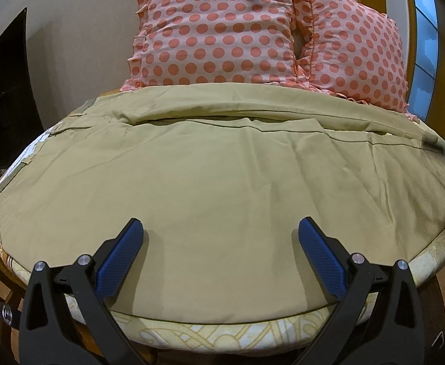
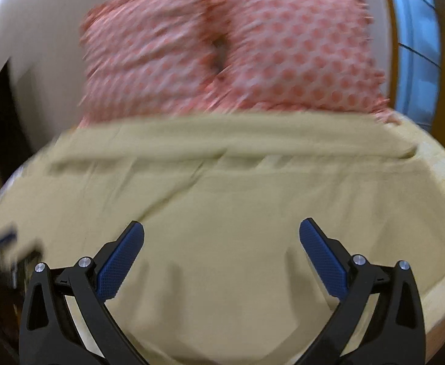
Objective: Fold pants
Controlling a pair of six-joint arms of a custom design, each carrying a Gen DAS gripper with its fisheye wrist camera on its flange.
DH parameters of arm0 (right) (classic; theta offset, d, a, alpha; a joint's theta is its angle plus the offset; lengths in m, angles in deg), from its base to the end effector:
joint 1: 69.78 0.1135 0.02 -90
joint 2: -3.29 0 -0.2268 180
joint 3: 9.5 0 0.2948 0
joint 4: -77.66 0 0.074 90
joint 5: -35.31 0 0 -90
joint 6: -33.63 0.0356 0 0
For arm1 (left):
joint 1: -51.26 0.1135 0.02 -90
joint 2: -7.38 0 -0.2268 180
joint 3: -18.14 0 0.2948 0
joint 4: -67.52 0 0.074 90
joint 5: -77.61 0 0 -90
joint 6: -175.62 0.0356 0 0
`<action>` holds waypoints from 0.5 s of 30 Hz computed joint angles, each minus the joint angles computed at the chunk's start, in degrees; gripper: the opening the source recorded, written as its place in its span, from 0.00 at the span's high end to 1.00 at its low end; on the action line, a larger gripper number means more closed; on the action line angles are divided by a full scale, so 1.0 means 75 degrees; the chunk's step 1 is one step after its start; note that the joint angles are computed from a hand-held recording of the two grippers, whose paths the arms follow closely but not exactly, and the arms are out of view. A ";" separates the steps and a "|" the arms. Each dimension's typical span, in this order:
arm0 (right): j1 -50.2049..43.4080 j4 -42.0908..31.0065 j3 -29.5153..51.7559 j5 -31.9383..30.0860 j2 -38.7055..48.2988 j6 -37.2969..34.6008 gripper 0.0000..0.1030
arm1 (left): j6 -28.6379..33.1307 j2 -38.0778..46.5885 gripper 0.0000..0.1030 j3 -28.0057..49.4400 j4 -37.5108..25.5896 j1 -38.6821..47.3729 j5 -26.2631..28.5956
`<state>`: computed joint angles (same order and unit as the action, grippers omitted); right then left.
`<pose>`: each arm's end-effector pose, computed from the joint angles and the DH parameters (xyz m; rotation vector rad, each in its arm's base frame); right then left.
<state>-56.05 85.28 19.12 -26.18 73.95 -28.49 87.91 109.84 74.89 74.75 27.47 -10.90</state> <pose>0.2476 0.0430 0.0706 0.5310 2.0238 -0.1043 0.3296 -0.1463 0.0557 0.5220 2.1910 -0.2315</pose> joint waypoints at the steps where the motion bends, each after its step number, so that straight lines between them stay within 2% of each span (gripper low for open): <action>1: -0.0835 -0.0535 0.0369 -0.0434 -0.0155 -0.0035 0.01 | -0.0043 0.0004 0.02 -0.0043 0.0063 -0.0046 -0.0047; 3: -0.2055 -0.1021 0.1293 -0.1110 0.0410 -0.0024 0.01 | -0.0087 0.0058 0.02 0.0015 0.0070 -0.0029 0.0003; 5: -0.3214 -0.1342 0.2760 -0.1710 0.1788 0.0034 0.01 | -0.0125 0.0115 0.02 0.0193 -0.0089 -0.0001 0.0132; 8: -0.4292 -0.2490 0.5578 -0.2046 0.4234 0.0481 0.20 | -0.0152 0.0058 0.02 0.0245 -0.0115 0.0024 0.0390; 9: -0.4455 -0.3246 0.6538 -0.2083 0.4895 0.0772 0.25 | -0.0133 0.0032 0.02 0.0243 -0.0067 0.0006 0.0362; 12: -0.5050 -0.4586 0.9357 -0.2597 0.7114 0.1612 0.26 | -0.0023 0.0043 0.02 0.0365 -0.0005 -0.0074 0.0158; 15: -0.5245 -0.5217 1.0851 -0.2392 0.8182 0.2092 0.28 | 0.0099 0.0023 0.02 0.0389 -0.0009 -0.0125 0.0071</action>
